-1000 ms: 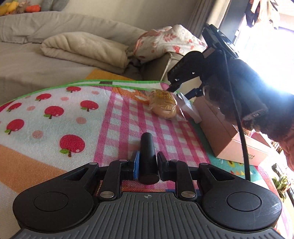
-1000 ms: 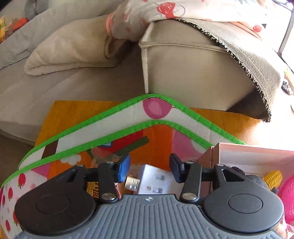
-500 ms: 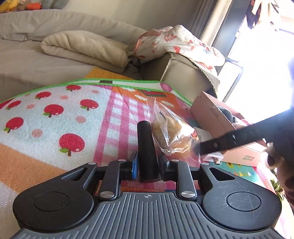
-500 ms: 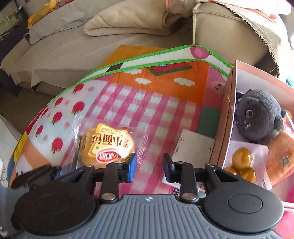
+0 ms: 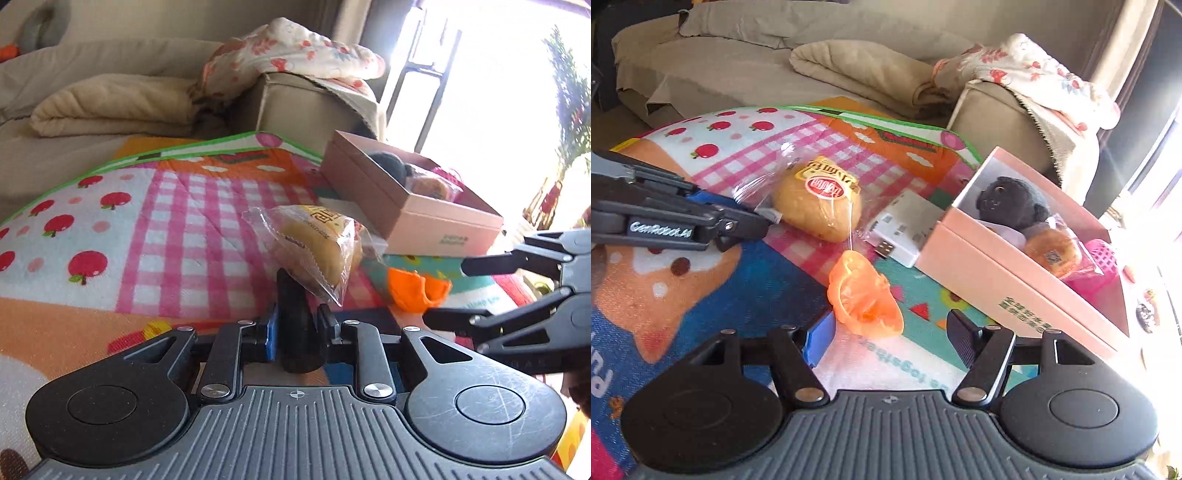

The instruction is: Organize objects

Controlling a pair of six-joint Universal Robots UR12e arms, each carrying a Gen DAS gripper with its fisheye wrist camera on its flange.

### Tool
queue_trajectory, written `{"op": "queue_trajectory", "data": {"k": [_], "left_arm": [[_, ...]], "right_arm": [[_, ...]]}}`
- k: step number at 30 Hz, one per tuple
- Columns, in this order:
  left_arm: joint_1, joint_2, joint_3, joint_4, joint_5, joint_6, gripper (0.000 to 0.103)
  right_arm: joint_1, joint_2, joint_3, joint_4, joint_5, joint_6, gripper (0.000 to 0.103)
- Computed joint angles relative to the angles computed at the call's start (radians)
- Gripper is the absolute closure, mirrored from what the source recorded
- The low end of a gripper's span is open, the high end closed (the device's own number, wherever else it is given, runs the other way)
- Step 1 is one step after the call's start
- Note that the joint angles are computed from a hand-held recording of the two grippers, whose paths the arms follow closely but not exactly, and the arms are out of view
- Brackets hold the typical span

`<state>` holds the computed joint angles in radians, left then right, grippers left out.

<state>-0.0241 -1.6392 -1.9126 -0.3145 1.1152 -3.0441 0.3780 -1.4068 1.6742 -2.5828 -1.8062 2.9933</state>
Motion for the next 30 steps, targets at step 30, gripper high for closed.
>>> {"op": "queue_trajectory", "data": {"k": [30], "left_arm": [[-0.043,0.088,-0.009,-0.237,0.014,0.216,0.080]], "right_arm": [[-0.042,-0.144,0.175,-0.061,0.103,0.133,0.046]]}}
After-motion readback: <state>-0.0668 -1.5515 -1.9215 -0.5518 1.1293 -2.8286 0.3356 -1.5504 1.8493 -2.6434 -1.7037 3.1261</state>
